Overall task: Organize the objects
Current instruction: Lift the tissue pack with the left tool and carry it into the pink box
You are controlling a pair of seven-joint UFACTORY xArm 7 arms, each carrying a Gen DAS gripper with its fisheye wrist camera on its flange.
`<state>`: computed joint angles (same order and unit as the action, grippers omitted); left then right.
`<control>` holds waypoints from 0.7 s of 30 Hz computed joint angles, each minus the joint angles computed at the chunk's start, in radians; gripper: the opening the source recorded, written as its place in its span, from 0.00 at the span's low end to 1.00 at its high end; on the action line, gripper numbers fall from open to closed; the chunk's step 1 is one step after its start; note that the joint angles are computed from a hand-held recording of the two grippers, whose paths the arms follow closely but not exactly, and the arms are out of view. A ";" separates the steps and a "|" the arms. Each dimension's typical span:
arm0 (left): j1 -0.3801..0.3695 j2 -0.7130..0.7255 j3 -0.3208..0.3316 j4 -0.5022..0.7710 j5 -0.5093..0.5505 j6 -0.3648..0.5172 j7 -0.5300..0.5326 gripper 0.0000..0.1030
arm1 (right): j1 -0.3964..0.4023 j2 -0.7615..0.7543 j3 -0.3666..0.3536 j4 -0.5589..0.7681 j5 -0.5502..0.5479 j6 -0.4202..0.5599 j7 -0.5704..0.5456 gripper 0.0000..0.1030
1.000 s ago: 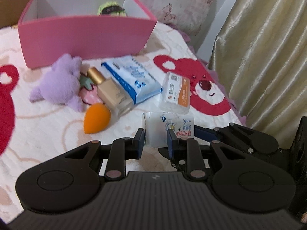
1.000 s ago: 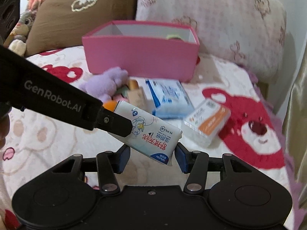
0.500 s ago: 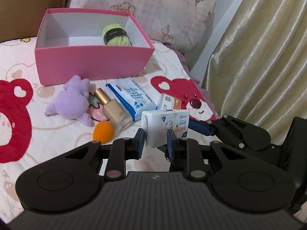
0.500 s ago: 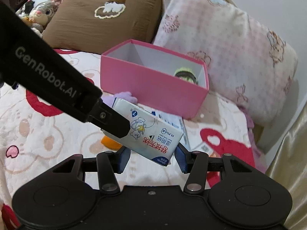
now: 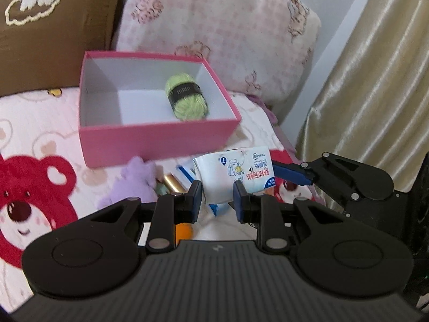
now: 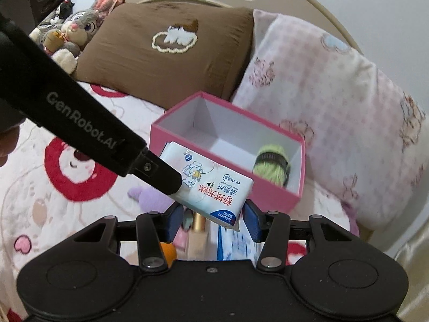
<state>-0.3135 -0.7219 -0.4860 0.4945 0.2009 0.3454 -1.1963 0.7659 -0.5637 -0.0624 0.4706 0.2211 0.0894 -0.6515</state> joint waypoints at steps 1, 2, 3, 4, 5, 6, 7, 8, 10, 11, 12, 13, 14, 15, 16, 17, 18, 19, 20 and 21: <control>0.003 0.001 0.019 0.005 0.002 0.001 0.015 0.22 | 0.010 0.018 -0.006 0.018 0.001 -0.005 -0.005 0.52; 0.005 0.003 0.035 0.010 0.003 0.002 0.030 0.22 | 0.019 0.038 -0.014 0.038 0.002 -0.009 -0.013 0.52; 0.011 0.007 0.048 0.017 0.003 0.000 0.042 0.22 | 0.030 0.062 -0.022 0.060 0.005 -0.018 -0.023 0.52; 0.017 0.013 0.061 0.025 0.003 -0.003 0.057 0.22 | 0.038 0.086 -0.027 0.083 0.008 -0.026 -0.031 0.52; 0.024 0.023 0.074 0.036 0.003 -0.004 0.074 0.22 | 0.045 0.108 -0.033 0.105 0.012 -0.028 -0.040 0.52; 0.030 0.034 0.086 0.048 0.002 -0.003 0.091 0.22 | 0.054 0.134 -0.041 0.134 0.018 -0.029 -0.053 0.52; 0.038 0.045 0.096 0.059 0.001 -0.005 0.106 0.22 | 0.063 0.155 -0.049 0.155 0.027 -0.031 -0.067 0.51; 0.045 0.057 0.107 0.071 -0.001 -0.006 0.122 0.22 | 0.068 0.179 -0.054 0.180 0.037 -0.032 -0.081 0.51; 0.059 0.083 0.126 0.096 -0.004 -0.007 0.154 0.22 | 0.081 0.221 -0.065 0.227 0.065 -0.034 -0.114 0.51; 0.067 0.097 0.134 0.111 -0.004 -0.009 0.171 0.22 | 0.088 0.240 -0.074 0.252 0.084 -0.027 -0.136 0.51; 0.074 0.110 0.142 0.125 -0.004 -0.006 0.188 0.22 | 0.100 0.259 -0.089 0.278 0.107 -0.017 -0.162 0.51; 0.079 0.119 0.150 0.137 -0.006 0.001 0.204 0.22 | 0.113 0.277 -0.105 0.305 0.133 -0.003 -0.191 0.51; 0.086 0.135 0.156 0.154 -0.005 0.007 0.222 0.22 | 0.124 0.299 -0.119 0.335 0.161 0.011 -0.221 0.51; 0.090 0.147 0.164 0.166 -0.006 0.012 0.238 0.22 | 0.131 0.322 -0.130 0.365 0.190 0.025 -0.251 0.51; 0.095 0.166 0.173 0.182 -0.010 0.018 0.253 0.23 | 0.136 0.345 -0.141 0.398 0.222 0.046 -0.281 0.51; 0.101 0.188 0.180 0.199 -0.012 0.023 0.266 0.23 | 0.140 0.367 -0.149 0.426 0.256 0.065 -0.311 0.51; 0.103 0.203 0.189 0.208 -0.017 0.023 0.278 0.23 | 0.137 0.393 -0.154 0.458 0.284 0.087 -0.334 0.51; 0.104 0.226 0.202 0.222 -0.023 0.024 0.293 0.23 | 0.132 0.420 -0.157 0.489 0.309 0.109 -0.355 0.51; 0.105 0.248 0.214 0.235 -0.032 0.025 0.305 0.23 | 0.124 0.448 -0.158 0.520 0.337 0.132 -0.372 0.51; 0.110 0.268 0.220 0.246 -0.034 0.026 0.314 0.23 | 0.115 0.482 -0.159 0.559 0.370 0.161 -0.389 0.51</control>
